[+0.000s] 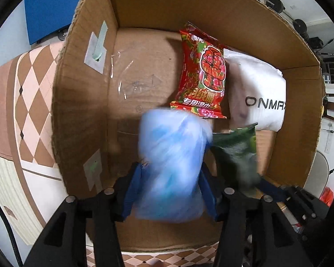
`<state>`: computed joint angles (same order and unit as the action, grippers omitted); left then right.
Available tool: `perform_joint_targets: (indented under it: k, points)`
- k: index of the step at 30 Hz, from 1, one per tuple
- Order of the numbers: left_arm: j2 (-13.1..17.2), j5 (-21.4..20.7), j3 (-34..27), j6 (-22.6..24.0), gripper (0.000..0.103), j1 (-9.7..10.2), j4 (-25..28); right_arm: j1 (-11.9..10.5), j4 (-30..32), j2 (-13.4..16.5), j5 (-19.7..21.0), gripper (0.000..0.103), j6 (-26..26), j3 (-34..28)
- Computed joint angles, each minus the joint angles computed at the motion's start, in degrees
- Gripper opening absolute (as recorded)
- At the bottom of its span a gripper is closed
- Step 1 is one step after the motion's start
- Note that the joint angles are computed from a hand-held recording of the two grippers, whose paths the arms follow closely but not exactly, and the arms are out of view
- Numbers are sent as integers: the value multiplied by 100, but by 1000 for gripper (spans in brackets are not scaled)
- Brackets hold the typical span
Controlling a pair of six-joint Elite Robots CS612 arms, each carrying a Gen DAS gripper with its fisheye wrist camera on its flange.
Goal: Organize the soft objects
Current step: 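Lower both packs into the box beside the others and release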
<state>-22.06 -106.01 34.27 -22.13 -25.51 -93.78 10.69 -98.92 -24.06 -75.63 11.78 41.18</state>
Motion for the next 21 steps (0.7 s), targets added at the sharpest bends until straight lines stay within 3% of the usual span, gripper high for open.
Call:
perform_joint_targets:
  k: [1,3,5,8,11,14,18,21]
  points:
    - [-52,-5,85,14,49,-2,-59,4,0,27,-33,59,-13,-41]
    - [-166,29,254,46,50,-9,-156,22,-65,21,-137,74,-13,-62]
    - [-319,75,507,61,65,-18,-359,34,-194,-33,-223,75,-14,21]
    - [-517,226,781,45,78,-49,-647,52,-230,-78,-354,78,-23,36]
    - [-796,517,1201,53,93,-93,-1043,55,-410,-252,-470,92,-18,246]
    - [-864,866,1181,6,93,-134,-1226,44,-761,-549,-635,103,57,632]
    - [-1164,941,1635,-114,95,-149,-1736,38,-1257,-866,-967,103,247,1090]
    - [-1320,921,1841,-234,95,-151,-1943,7,-1565,-1110,-936,103,336,1439]
